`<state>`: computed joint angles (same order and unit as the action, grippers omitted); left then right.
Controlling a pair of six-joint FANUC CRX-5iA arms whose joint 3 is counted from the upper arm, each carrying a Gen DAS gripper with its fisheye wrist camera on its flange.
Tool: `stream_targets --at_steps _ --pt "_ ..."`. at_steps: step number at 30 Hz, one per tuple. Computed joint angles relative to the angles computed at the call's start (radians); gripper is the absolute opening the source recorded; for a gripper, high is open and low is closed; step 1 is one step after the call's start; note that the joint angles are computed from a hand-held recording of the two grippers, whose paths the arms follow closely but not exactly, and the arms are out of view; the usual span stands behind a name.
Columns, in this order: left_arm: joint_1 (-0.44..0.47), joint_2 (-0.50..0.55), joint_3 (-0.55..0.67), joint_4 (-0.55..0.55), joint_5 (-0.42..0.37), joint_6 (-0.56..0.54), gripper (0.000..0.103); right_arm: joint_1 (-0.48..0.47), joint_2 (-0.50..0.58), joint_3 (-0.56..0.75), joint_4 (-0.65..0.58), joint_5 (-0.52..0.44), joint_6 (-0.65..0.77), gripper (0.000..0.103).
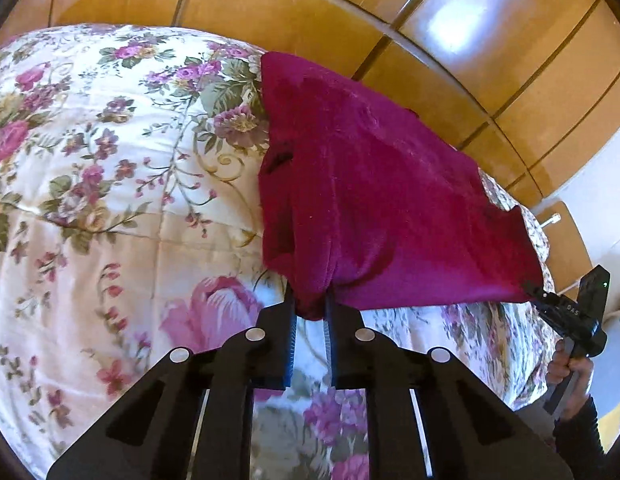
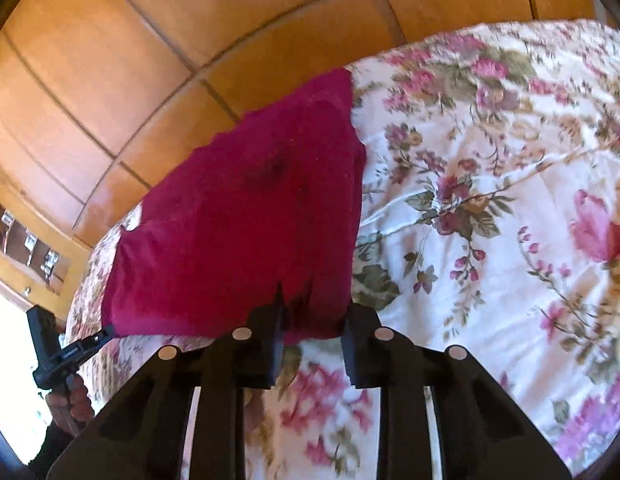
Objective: Fold small clothes
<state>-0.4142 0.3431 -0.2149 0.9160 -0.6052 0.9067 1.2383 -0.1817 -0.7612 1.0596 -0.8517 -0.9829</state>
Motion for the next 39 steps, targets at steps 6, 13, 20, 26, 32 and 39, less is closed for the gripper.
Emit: stream_targets --at_steps 6,13,20,26,32,39 --pt "0.025 -0.068 -0.088 0.040 -0.012 -0.053 0.010 0.106 0.031 0.045 -0.022 -0.065 -0.005 0.021" --pt "0.060 -0.200 -0.241 0.042 -0.074 -0.081 0.010 0.265 0.042 0.063 -0.097 -0.138 -0.099 0.021" --pt "0.060 -0.267 -0.295 -0.004 -0.084 -0.044 0.011 0.309 0.068 0.101 -0.186 -0.168 -0.068 0.025" --pt "0.059 -0.276 -0.263 -0.042 -0.039 -0.021 0.028 0.314 0.085 0.149 -0.206 -0.278 -0.006 0.062" --pt "0.072 -0.292 -0.259 -0.066 0.003 0.011 0.030 0.309 0.092 0.177 -0.205 -0.344 0.036 0.069" --pt "0.065 -0.308 -0.279 -0.003 0.047 -0.028 0.056 0.304 0.114 0.193 -0.191 -0.371 0.006 0.069"
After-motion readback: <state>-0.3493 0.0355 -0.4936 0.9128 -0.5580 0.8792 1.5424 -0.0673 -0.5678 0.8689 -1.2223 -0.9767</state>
